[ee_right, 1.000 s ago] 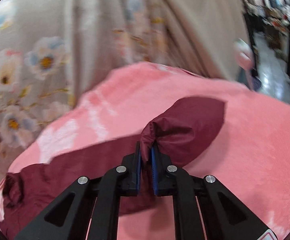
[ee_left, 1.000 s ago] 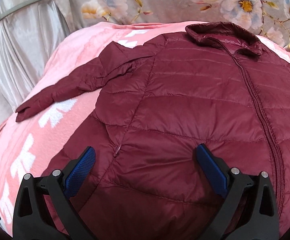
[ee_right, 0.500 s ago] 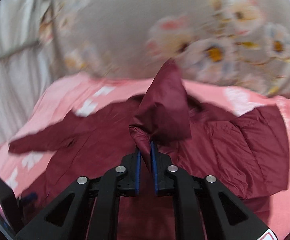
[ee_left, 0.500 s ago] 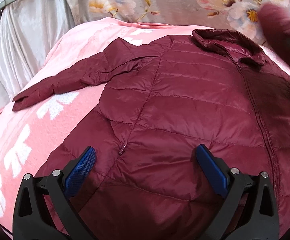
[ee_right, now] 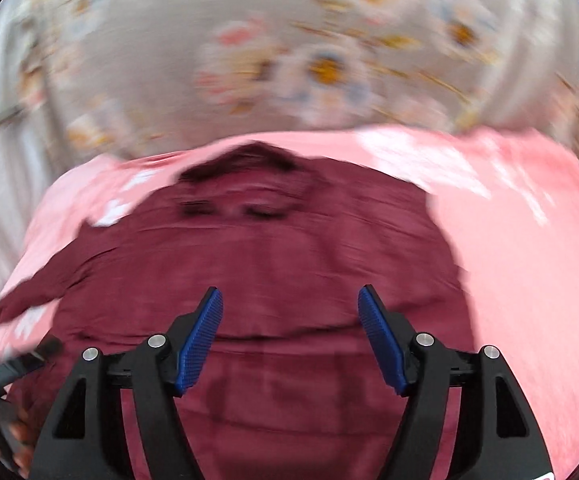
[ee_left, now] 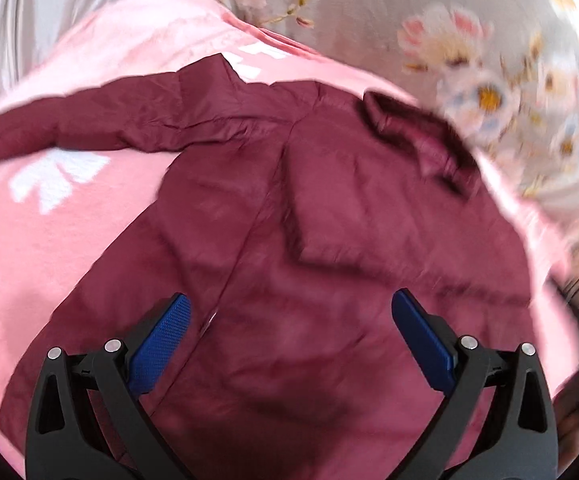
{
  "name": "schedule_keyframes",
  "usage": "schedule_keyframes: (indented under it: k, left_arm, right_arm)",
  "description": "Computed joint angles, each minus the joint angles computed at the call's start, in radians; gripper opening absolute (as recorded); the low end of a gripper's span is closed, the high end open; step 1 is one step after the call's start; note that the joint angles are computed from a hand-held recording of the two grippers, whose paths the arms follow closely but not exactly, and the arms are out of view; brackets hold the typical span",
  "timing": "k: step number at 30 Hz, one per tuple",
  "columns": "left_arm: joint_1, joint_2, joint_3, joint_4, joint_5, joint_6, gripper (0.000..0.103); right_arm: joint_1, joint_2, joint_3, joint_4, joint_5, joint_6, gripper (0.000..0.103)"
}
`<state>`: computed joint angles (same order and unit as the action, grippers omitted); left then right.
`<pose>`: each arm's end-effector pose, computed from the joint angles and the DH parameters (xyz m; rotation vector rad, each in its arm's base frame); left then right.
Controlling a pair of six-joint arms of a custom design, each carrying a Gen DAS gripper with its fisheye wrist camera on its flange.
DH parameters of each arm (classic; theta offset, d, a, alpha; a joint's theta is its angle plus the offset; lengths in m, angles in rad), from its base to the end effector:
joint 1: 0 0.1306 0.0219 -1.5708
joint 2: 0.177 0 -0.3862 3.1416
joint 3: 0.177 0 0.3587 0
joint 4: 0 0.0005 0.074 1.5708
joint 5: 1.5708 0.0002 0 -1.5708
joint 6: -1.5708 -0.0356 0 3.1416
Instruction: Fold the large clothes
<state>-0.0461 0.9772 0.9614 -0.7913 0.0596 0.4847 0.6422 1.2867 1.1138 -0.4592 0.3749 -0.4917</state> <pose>0.2995 -0.0164 0.3988 -0.4941 2.3489 -0.3219 0.3447 0.2409 0.3894 0.0447 2.1624 0.2419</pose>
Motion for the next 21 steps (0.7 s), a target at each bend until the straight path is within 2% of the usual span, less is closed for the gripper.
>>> schedule_keyframes:
  k: [2, 5, 6, 8, 10, 11, 12, 13, 14, 15, 16, 17, 19, 21]
  left_arm:
    - [0.022, 0.081, 0.060, -0.015, 0.058, 0.013, 0.098]
    - [0.027, 0.201, 0.125, -0.069, 0.098, 0.024, 0.098]
    - [0.020, 0.207, 0.130, -0.062, 0.076, 0.035, 0.097]
    - [0.004, 0.200, 0.133, -0.044, 0.045, 0.043, 0.082]
    - [-0.009, 0.221, 0.167, -0.056, 0.056, 0.014, 0.042]
    - [-0.013, 0.233, 0.183, -0.065, 0.053, 0.005, 0.034]
    - [-0.026, 0.249, 0.207, -0.072, 0.034, -0.007, 0.019]
    - [-0.030, 0.259, 0.219, -0.067, 0.019, -0.017, 0.004]
    - [-0.034, 0.263, 0.232, -0.065, -0.003, -0.030, 0.004]
    - [-0.043, 0.263, 0.248, -0.050, -0.033, -0.046, 0.002]
    - [-0.050, 0.258, 0.256, -0.038, -0.056, -0.055, 0.002]
    - [-0.055, 0.256, 0.267, -0.027, -0.082, -0.066, 0.002]
    - [-0.054, 0.244, 0.282, 0.000, -0.114, -0.087, 0.002]
    - [-0.050, 0.244, 0.277, 0.006, -0.137, -0.107, 0.002]
  right_arm:
    - [-0.062, -0.026, -0.046, 0.019, -0.049, -0.075, 0.068]
    - [-0.139, -0.029, -0.076, 0.028, -0.114, -0.169, 0.068]
    - [-0.159, -0.024, -0.078, 0.028, -0.139, -0.199, 0.068]
    - [-0.217, -0.009, -0.083, 0.045, -0.229, -0.285, 0.068]
    - [-0.254, 0.004, -0.087, 0.067, -0.285, -0.343, 0.066]
    - [-0.275, 0.018, -0.080, 0.080, -0.312, -0.376, 0.062]
    - [-0.283, 0.026, -0.072, 0.081, -0.324, -0.393, 0.060]
    - [-0.291, 0.040, -0.059, 0.076, -0.334, -0.408, 0.053]
    - [-0.301, 0.064, -0.033, 0.061, -0.344, -0.410, 0.040]
    - [-0.306, 0.084, -0.007, 0.039, -0.350, -0.401, 0.031]
    - [-0.308, 0.098, 0.012, 0.022, -0.348, -0.391, 0.010]
    - [-0.306, 0.098, 0.020, 0.026, -0.342, -0.381, 0.002]
    - [-0.278, 0.048, -0.014, 0.111, -0.270, -0.341, 0.002]
    - [-0.234, 0.010, -0.026, 0.135, -0.157, -0.245, 0.002]
